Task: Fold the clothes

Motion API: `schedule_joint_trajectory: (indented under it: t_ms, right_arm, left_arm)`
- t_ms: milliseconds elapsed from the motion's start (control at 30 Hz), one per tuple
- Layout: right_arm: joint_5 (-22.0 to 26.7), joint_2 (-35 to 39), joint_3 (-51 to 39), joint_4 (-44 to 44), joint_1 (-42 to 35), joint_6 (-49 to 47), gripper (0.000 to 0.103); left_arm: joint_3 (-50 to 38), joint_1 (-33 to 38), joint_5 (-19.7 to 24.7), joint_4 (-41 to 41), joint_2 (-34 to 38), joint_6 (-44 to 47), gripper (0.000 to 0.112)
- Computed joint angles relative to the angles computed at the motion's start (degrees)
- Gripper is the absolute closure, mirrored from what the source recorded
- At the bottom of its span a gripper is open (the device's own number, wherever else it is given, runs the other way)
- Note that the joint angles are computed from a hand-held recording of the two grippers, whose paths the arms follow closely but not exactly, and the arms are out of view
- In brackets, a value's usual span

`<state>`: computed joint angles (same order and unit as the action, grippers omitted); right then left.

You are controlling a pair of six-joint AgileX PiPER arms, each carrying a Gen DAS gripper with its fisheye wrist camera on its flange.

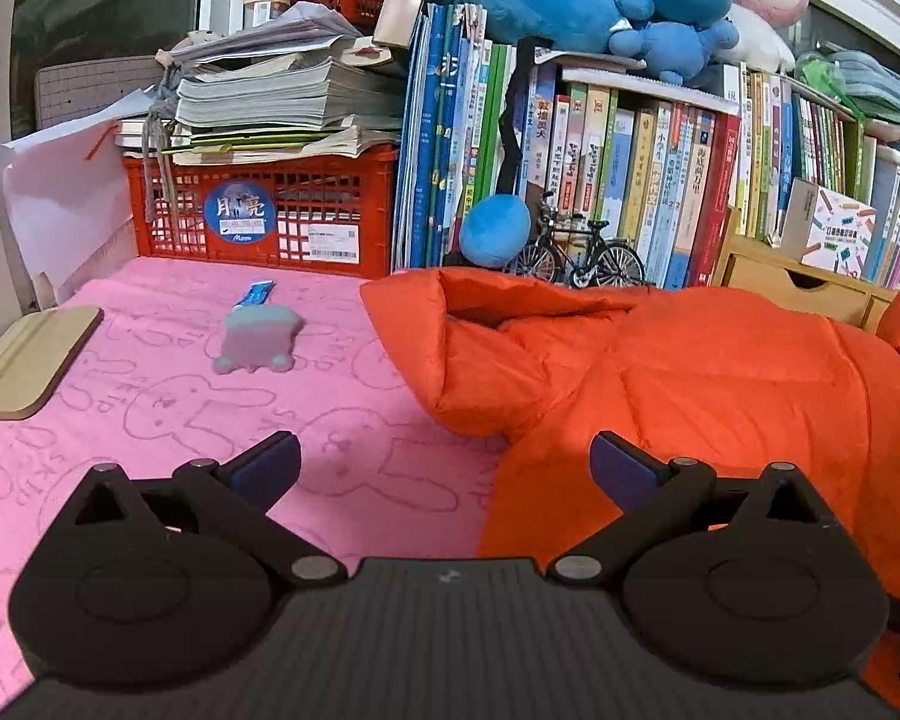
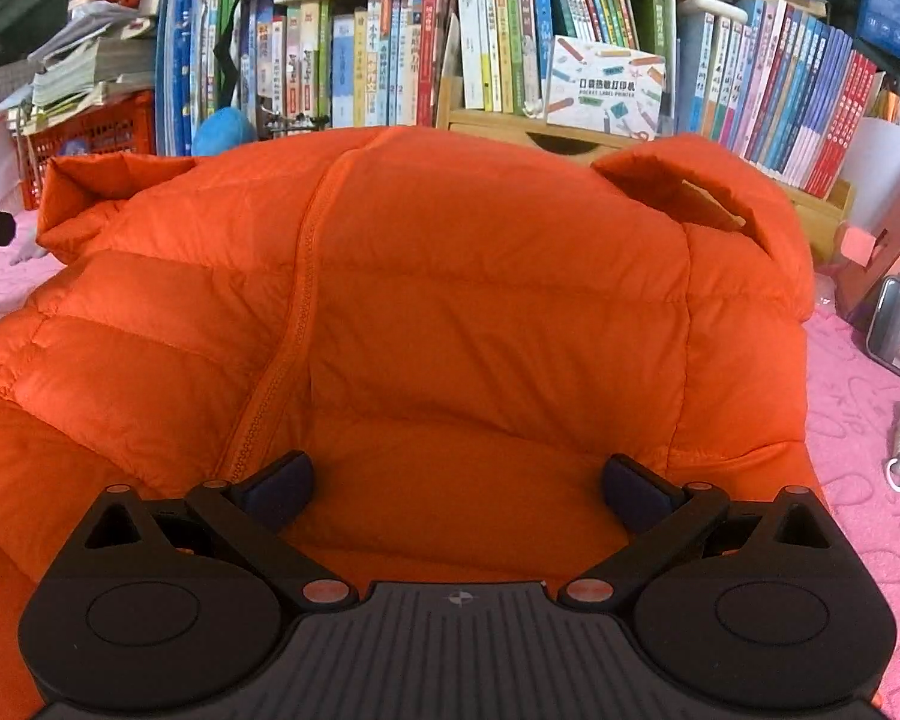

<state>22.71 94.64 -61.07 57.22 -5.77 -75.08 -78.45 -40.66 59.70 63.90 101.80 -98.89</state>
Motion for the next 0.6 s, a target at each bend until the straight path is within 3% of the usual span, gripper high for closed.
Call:
schedule_joint_trajectory:
  t_ms: [167, 367, 600]
  right_arm:
    - [0.6, -0.1, 0.5, 1.3, -0.6, -1.3, 0.0]
    - [1.0, 0.1, 0.0, 0.6, -0.7, 0.0, 0.0]
    - [1.3, 0.2, -0.1, 0.2, -0.8, 0.5, 0.0]
  left_arm:
    - [2.6, 4.2, -4.8, 3.8, -2.9, -7.9, 0.009]
    - [-0.1, 7.5, -6.7, 3.1, -1.2, -5.5, 0.009]
    - [3.1, 9.8, -12.8, 6.1, -1.3, -10.5, 0.009]
